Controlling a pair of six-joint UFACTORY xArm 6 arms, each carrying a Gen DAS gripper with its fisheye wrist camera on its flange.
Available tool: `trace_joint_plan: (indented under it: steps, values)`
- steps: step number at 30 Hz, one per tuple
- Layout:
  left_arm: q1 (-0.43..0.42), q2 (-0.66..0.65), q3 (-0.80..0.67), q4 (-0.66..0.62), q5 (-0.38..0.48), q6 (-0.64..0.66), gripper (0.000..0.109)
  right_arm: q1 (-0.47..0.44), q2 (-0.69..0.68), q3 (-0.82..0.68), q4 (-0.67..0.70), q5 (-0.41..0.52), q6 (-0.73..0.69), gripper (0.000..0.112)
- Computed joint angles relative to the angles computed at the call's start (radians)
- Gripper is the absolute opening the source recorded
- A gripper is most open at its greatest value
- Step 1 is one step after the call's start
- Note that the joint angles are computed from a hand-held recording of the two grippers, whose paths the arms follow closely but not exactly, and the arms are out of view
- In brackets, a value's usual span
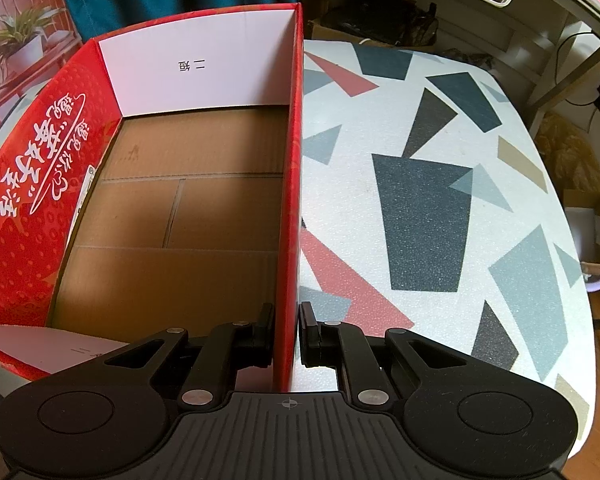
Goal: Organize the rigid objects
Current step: 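Close the left tool on the white charger block, then lift the white charger with the left tool and carry it toward the red box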
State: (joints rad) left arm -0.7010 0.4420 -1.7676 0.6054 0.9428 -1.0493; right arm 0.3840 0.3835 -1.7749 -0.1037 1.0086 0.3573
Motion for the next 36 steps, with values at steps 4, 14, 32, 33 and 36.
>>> trace_joint_plan:
  steps: [4, 14, 32, 33, 36]
  values:
    - [0.010, 0.012, -0.014, 0.007, 0.000, -0.011, 0.048, 0.000, 0.000, -0.001, 0.000, 0.002, -0.003, 0.011]
    - [0.021, -0.008, 0.013, 0.007, -0.024, -0.024, 0.049, 0.000, 0.002, -0.004, 0.001, 0.002, -0.015, 0.011]
    - [0.024, -0.032, 0.049, 0.050, -0.026, -0.083, 0.058, 0.017, 0.041, -0.073, -0.047, 0.069, -0.013, 0.012]
    - [0.025, -0.035, 0.054, 0.052, -0.030, -0.088, 0.058, 0.017, 0.044, -0.078, -0.049, 0.073, -0.016, 0.012]
    - [0.025, -0.042, 0.062, 0.056, -0.035, -0.098, 0.058, 0.021, 0.063, -0.102, -0.059, 0.090, -0.017, 0.013]
